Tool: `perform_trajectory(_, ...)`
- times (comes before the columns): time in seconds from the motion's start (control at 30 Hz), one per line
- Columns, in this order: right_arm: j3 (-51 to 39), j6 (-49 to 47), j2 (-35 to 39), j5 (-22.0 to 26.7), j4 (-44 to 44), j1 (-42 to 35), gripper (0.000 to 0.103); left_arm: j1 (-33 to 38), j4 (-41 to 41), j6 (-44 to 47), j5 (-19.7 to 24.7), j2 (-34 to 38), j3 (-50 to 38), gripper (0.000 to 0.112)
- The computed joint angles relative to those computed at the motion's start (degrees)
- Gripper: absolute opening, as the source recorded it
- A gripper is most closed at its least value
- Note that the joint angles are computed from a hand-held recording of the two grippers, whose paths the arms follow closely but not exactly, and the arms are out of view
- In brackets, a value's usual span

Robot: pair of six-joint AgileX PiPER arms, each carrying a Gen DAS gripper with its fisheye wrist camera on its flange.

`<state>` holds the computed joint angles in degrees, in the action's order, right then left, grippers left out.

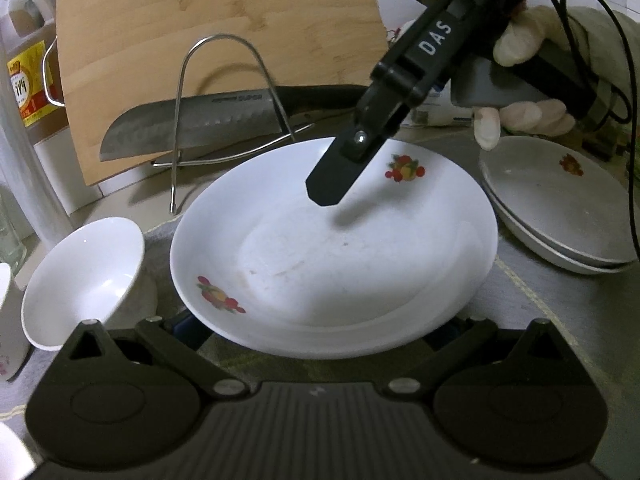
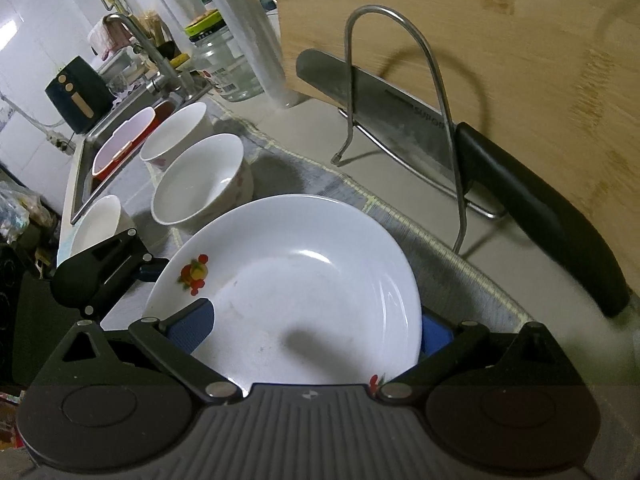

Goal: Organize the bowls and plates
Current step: 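Lift the flower-print plate with the right gripper toward the plate stack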

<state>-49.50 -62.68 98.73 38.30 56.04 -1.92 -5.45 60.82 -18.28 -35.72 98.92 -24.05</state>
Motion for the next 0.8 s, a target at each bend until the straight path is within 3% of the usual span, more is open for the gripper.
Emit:
perform_trajectory(0.53, 10.0, 2.6, -13.1, -0.1, -1.1, 0.4, 0.103, 1.7, 12.0, -11.2, 1.0, -12.8, 6.4, 0.103)
perform_trajectory(0.8, 15.6, 3.0, -19.5, 0.8, -0.9, -1.2, 0.103, -0.6, 13.6, -14.3, 2.9, -18.0, 8.8, 0.103)
